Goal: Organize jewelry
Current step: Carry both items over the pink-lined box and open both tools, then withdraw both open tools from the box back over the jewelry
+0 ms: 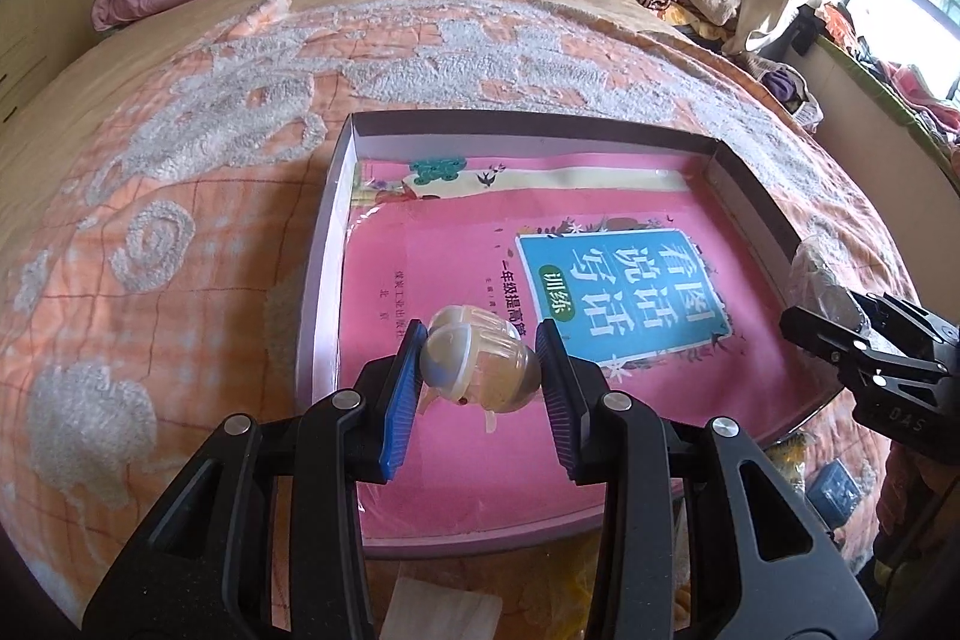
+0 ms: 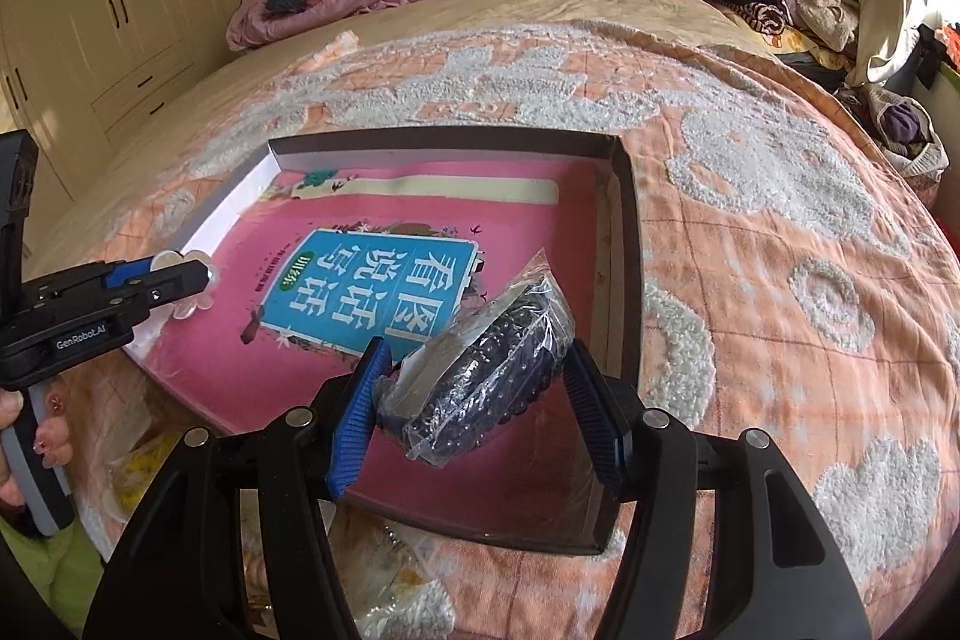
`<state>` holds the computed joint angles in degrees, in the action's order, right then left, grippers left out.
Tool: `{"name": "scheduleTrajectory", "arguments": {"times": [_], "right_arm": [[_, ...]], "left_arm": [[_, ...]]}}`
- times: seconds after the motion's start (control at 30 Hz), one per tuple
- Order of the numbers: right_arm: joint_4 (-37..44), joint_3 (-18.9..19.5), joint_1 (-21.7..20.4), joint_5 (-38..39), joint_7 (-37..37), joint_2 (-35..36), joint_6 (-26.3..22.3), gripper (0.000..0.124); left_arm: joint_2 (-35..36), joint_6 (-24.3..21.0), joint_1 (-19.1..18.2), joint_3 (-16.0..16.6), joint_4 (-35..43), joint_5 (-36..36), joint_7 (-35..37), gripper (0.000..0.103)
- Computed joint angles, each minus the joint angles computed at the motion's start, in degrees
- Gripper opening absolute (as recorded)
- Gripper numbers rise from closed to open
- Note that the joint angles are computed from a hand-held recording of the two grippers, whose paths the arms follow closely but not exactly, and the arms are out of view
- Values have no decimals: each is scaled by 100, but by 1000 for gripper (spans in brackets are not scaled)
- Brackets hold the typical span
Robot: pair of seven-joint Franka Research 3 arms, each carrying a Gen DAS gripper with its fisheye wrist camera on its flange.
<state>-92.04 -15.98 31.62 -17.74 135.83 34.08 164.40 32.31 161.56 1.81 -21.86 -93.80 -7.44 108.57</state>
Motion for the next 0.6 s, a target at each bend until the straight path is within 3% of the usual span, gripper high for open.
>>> {"name": "scheduleTrajectory", "arguments": {"times": [0.27,0.4,0.53,0.6], "right_arm": [[174,87,-80,105,-65,113,-190,59],[113,159,-132,179,-66,76,-167,60],[-156,-33,45,102,187,-78,105,76],[-348,-305,287,-71,470,-201,298,82]], "left_arm": [[46,-53,-43,70,66,74,-87,29],[31,1,-36,59,49,88,-107,37],[-31,49,-2,29,-21,81,-87,38],[-79,75,36,-3,-75,53,-63,42]]}}
